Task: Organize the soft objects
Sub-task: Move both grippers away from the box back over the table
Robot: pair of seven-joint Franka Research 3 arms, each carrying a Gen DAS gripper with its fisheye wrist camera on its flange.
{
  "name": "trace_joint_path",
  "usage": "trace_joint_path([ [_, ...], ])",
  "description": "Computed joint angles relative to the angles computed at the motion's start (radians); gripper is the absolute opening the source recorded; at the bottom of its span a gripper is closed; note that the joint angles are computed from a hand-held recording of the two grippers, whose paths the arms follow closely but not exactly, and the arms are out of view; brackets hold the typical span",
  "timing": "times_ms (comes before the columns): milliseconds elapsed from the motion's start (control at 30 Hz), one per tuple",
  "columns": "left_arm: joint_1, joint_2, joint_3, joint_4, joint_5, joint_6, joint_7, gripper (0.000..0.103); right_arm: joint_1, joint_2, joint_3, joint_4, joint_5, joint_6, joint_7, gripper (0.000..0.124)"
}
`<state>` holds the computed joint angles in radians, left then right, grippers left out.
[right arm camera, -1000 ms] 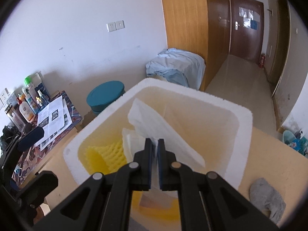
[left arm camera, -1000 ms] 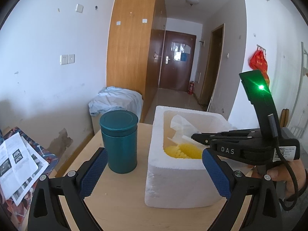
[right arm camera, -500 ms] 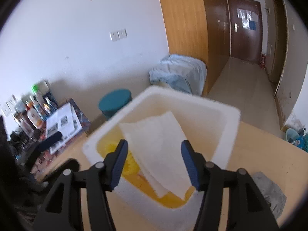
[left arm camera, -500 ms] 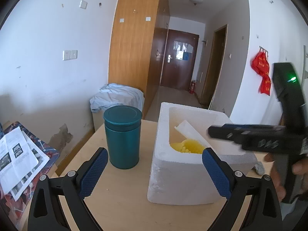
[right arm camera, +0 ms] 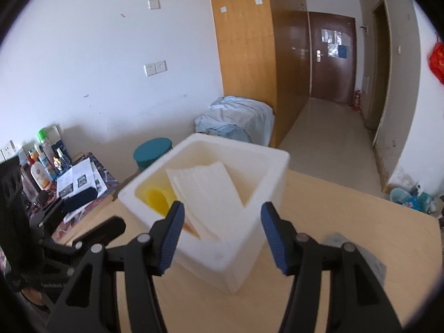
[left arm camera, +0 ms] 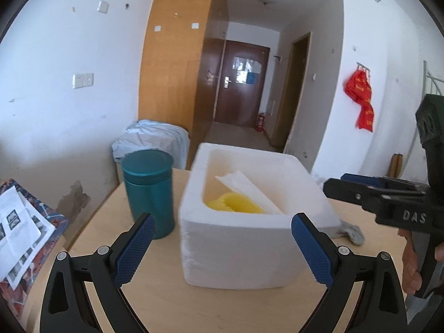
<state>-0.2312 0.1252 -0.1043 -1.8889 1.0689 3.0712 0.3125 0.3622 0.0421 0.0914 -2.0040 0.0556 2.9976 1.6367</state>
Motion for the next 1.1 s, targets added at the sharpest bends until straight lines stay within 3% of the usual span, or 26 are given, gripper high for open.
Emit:
trace_joint_path([
  [200, -0.007, -0.009, -0.029, -0.037, -0.093, 0.045, 0.096, 0.098, -0.050, -0.111, 0.014, -0.135, -0.208, 0.022, 0.220, 0.062],
  [433, -0.020, -0.029, -0.075, -0.097, -0.268, 0.089, 0.282, 0.098, -0.227, -0.257, 0.142, -0.289, -0.396, 0.026, 0.452, 0.062],
  [567, -0.004, -0.038, -0.143, -0.135, -0.468, 0.109, 0.481, 0.098, -0.290, -0.344, 0.187, -0.382, -0.394, 0.040, 0.504, 0.062],
  [767, -0.062, -0.029, -0.151, -0.137, -0.565, 0.100, 0.601, 0.098, -0.378, -0.461, 0.251, -0.500, -0.330, 0.046, 0.534, 0.062],
  [833, -0.061, -0.022, -0.178, -0.135, -0.619, 0.104, 0.662, 0.098, -0.400, -0.485, 0.266, -0.520, -0.307, 0.039, 0.534, 0.062],
  [933, -0.150, -0.011, -0.099, -0.117, -0.527, 0.119, 0.587, 0.098, -0.440, -0.524, 0.301, -0.550, -0.296, 0.032, 0.541, 0.062],
  [967, -0.156, -0.006, -0.097, -0.110, -0.519, 0.115, 0.582, 0.098, -0.442, -0.542, 0.298, -0.568, -0.289, 0.032, 0.537, 0.062],
  [1100, -0.077, 0.020, -0.229, -0.097, -0.676, 0.103, 0.740, 0.098, -0.459, -0.607, 0.312, -0.622, -0.257, 0.026, 0.533, 0.062],
])
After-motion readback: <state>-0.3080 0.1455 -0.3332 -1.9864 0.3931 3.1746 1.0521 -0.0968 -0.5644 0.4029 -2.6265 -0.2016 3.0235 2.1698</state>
